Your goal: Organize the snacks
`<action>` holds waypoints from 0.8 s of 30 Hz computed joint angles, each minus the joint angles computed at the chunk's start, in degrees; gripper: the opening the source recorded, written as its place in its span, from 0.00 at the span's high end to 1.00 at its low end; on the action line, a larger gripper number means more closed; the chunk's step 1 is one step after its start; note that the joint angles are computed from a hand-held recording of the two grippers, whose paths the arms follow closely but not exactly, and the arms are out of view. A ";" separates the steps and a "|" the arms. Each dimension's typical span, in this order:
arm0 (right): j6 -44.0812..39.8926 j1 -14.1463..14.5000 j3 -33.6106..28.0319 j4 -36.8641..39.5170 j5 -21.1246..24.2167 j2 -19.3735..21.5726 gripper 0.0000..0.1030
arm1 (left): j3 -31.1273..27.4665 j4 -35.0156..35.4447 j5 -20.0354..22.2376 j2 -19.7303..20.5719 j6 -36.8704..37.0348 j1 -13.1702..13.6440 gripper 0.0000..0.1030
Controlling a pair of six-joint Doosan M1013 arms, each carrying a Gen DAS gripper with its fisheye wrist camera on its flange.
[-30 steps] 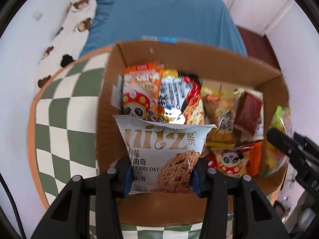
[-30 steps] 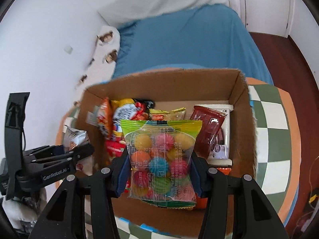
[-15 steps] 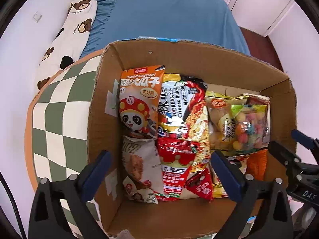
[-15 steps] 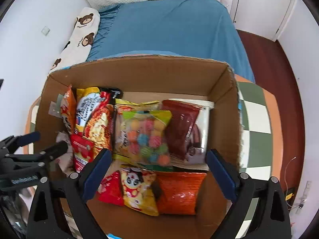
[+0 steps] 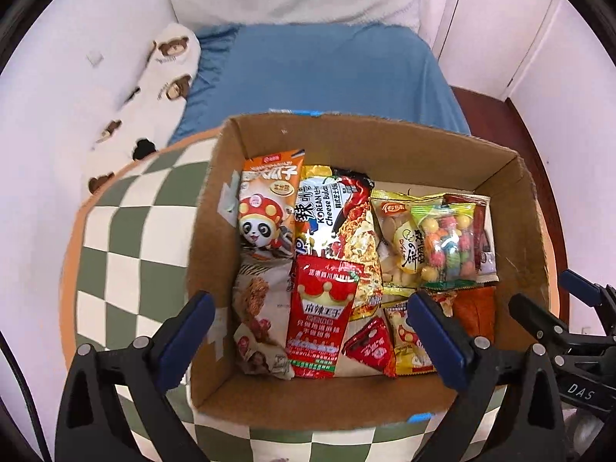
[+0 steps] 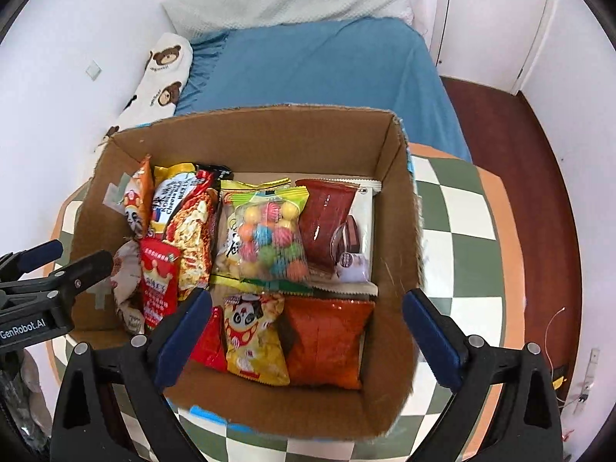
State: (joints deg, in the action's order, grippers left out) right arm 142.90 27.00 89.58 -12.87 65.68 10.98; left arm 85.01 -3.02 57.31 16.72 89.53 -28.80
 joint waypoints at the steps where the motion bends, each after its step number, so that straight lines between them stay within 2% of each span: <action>1: 1.01 0.54 0.30 -0.93 -0.13 -0.46 0.02 | 1.09 -0.09 -1.21 -1.13 -0.03 0.03 0.01; 13: 10.54 9.68 1.54 -11.76 0.83 -6.95 0.01 | 10.17 -3.41 -9.20 -12.96 2.57 0.98 0.00; 19: 15.67 15.23 1.15 -16.78 2.76 -9.66 0.01 | 13.73 -5.54 -11.68 -19.28 3.94 1.96 0.00; 24: 20.09 20.32 -0.02 -22.11 6.76 -11.10 0.00 | 15.65 -5.35 -12.92 -23.24 3.88 2.05 0.00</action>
State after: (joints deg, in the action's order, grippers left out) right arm 162.98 47.32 89.56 -34.97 72.44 -0.12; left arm 100.65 -8.36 44.38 -6.52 93.41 -26.75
